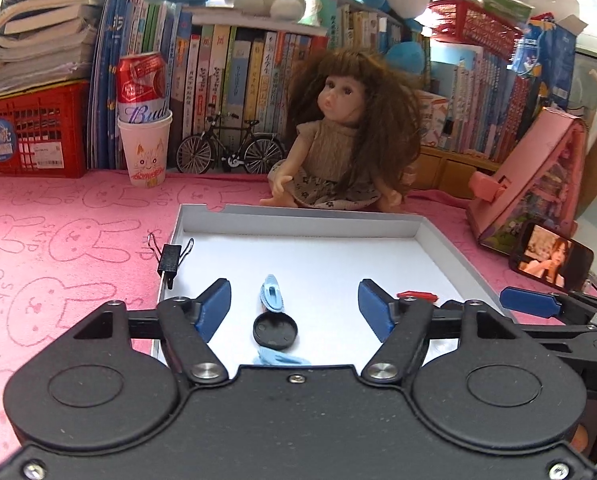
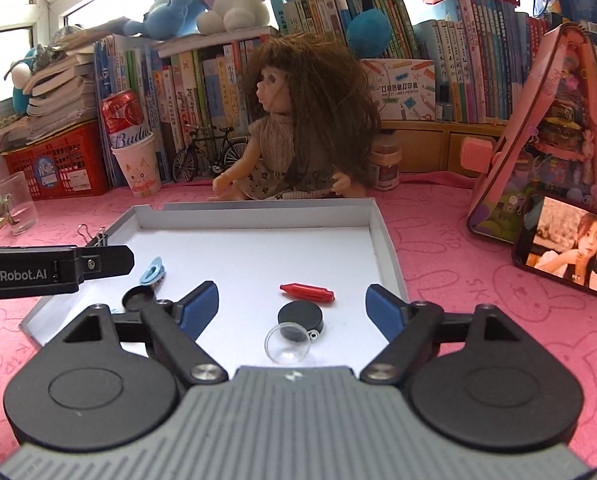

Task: Organize rigid objects
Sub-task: 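Lift both open tools out of the tray toward the acorns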

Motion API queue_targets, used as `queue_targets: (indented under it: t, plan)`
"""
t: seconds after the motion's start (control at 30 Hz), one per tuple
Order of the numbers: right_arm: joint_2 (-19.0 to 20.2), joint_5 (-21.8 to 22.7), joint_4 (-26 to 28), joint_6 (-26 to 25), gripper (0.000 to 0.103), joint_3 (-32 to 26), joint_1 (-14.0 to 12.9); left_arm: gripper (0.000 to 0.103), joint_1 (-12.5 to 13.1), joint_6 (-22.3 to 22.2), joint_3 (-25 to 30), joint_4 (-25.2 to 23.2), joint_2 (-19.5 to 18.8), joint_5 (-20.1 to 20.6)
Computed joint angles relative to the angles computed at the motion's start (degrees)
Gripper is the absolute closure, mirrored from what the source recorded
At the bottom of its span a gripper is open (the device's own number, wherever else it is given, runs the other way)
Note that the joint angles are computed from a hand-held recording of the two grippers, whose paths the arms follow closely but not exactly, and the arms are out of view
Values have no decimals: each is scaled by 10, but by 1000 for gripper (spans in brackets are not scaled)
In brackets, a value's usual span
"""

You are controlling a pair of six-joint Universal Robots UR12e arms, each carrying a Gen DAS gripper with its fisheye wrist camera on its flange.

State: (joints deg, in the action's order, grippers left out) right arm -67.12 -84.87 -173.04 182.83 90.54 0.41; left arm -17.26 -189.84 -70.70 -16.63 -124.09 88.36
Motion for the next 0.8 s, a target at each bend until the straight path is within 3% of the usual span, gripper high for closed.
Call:
queue_targets:
  t: [0.27,0.8]
  plan:
    - [-27,1,-58,-10,1,49,-1,23,-6,3,-64,46,38,-4]
    - [-71,-18,-125,-32,0,131,-2,22,-15,27,-174,90,98,-3]
